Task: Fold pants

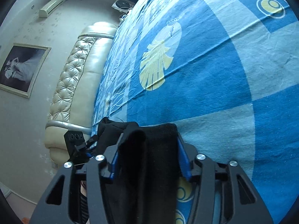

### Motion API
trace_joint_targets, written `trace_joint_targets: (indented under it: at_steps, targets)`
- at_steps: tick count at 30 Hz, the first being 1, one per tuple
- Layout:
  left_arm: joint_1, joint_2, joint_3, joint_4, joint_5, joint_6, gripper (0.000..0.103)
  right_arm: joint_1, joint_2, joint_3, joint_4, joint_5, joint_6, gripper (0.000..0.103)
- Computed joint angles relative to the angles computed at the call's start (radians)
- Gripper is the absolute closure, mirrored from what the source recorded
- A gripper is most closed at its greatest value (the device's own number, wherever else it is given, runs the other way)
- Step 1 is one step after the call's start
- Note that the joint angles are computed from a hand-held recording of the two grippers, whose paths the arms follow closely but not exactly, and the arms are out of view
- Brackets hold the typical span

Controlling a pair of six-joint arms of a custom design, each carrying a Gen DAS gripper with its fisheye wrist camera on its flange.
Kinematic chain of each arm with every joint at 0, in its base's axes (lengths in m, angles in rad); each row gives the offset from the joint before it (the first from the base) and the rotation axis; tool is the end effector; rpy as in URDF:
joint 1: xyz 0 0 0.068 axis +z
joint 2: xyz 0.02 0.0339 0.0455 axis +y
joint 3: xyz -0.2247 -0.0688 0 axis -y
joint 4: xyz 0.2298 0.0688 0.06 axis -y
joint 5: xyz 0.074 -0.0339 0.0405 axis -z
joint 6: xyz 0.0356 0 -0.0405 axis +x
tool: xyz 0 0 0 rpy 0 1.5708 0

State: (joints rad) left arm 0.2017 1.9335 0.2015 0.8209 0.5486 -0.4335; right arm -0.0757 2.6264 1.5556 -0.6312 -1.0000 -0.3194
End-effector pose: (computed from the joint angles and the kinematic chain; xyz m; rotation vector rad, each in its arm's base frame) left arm 0.1860 0.0191 0.0047 -0.5391 2.3931 -0.7792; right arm 0.3674 0.0022 -0.0411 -0.2309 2.6791 1.4742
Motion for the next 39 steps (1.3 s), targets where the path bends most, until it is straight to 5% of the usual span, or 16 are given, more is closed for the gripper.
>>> trace_joint_targets:
  at_steps: [6,14,23,39]
  targets:
    - [0.031,0.027,0.05,-0.042,0.039,-0.036,0.014,-0.005,0.001,-0.008,0.022,0.015,0.003,0.06]
    - [0.001,-0.023,0.091,-0.183,-0.055,-0.008,0.038,-0.008,-0.022,-0.065,0.107,0.018,0.04,0.067]
    - [-0.071,-0.03,0.073,-0.147,-0.171,-0.009,0.043,-0.021,0.014,-0.024,0.083,-0.011,0.033,0.069]
    - [-0.073,-0.045,0.058,-0.144,-0.185,0.0,0.044,-0.026,0.021,-0.022,0.096,-0.023,0.039,0.069]
